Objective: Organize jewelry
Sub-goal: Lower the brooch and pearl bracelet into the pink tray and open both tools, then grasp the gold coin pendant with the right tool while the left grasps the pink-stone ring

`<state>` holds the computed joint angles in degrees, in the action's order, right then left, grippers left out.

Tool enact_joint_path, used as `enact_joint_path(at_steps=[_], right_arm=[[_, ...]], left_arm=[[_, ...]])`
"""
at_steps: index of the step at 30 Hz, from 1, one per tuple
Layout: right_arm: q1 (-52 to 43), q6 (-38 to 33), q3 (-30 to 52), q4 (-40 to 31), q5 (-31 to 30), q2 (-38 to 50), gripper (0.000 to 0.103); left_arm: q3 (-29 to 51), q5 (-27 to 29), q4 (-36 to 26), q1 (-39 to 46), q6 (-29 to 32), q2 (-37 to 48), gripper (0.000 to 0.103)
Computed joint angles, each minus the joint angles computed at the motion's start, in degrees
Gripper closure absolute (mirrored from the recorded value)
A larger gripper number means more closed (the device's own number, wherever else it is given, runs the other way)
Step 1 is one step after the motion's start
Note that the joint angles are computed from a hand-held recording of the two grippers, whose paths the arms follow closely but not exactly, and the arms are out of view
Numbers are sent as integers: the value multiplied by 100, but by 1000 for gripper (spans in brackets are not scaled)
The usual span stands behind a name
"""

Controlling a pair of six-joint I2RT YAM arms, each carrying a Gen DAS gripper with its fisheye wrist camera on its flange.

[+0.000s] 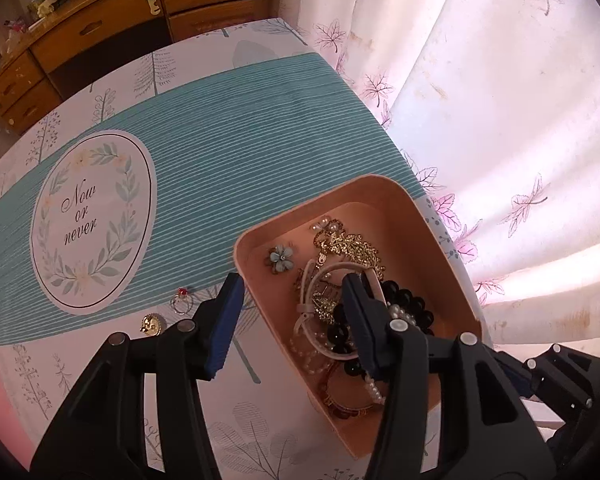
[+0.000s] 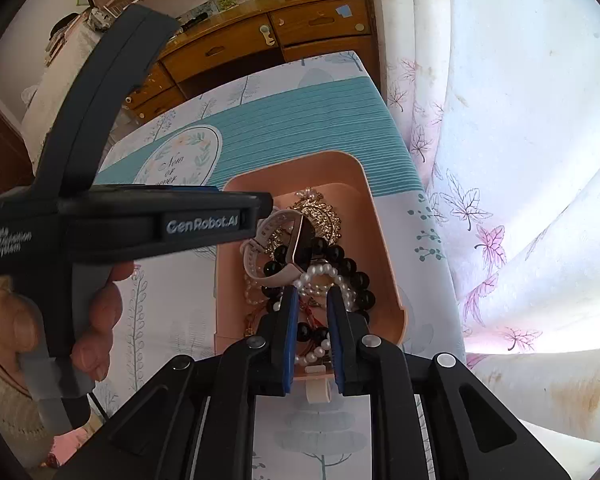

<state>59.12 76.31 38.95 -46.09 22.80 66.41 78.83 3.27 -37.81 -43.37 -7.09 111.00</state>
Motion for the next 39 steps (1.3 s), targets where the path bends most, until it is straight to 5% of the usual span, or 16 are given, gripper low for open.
enact_joint_path(at_steps=[14, 23, 32, 39], right_arm=[[251, 48, 490, -82, 107, 503, 88], [542, -77, 993, 165, 44, 1147, 88], [408, -1068, 2120, 602, -296, 2411, 83], [-74, -1912, 2711, 1310, -951, 3334, 76]], left_arm=[[-1923, -418, 543, 320, 373, -2158, 55], [-3354, -220, 553, 1741, 1120, -3651, 55], [-3951, 424, 612, 4080, 2042, -3410, 55], [-4025, 709, 773, 4550, 2389, -3012, 55]])
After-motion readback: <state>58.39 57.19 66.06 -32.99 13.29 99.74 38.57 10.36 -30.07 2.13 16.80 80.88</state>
